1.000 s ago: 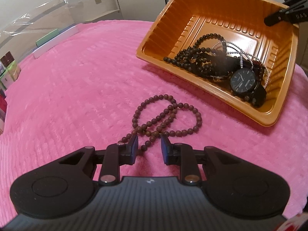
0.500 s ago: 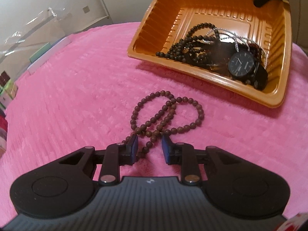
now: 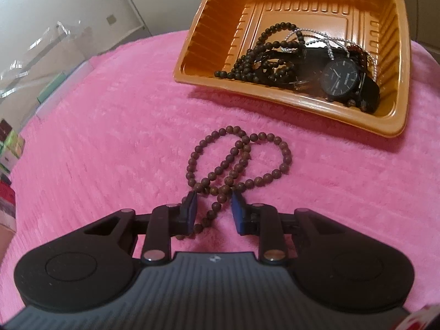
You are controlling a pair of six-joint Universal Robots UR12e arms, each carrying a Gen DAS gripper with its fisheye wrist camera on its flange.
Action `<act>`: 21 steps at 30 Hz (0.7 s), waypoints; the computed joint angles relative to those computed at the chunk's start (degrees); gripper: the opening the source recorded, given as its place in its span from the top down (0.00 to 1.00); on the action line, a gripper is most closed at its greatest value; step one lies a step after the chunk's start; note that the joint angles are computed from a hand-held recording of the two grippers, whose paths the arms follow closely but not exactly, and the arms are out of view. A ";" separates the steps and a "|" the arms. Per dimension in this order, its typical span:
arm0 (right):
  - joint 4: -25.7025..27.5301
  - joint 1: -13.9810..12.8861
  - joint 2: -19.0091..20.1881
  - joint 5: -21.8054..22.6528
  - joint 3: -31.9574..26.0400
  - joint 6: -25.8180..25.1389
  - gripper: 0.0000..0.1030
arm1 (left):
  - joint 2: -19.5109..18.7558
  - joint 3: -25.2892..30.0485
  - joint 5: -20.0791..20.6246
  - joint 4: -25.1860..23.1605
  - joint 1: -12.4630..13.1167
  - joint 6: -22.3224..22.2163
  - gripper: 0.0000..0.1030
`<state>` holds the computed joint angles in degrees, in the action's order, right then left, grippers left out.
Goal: Organize jewelry
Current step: 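Grasp the brown bead necklace on the bed with the left gripper, then lower the brown bead necklace into the tray and open the left gripper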
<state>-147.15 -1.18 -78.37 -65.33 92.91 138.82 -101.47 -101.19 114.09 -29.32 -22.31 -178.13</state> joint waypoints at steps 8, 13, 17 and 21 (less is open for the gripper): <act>-0.01 -0.01 -0.06 -0.24 -0.01 -0.58 0.95 | 0.99 0.50 -0.17 -2.66 0.11 -1.21 0.94; -0.04 -0.02 -0.15 -0.19 0.04 -0.66 0.95 | 2.42 0.36 1.49 -1.83 0.03 -0.80 0.94; 0.03 -0.01 -0.16 -0.16 -0.02 -0.81 0.95 | 3.35 1.03 3.35 0.22 0.19 -0.80 0.94; 0.03 -0.03 -0.18 -0.12 -0.01 -0.83 0.95 | 4.10 2.41 3.77 2.09 0.54 -0.38 0.94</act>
<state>-147.12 -1.21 -78.55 -65.44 92.90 137.98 -97.37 -98.78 117.85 -27.23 -21.77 -178.52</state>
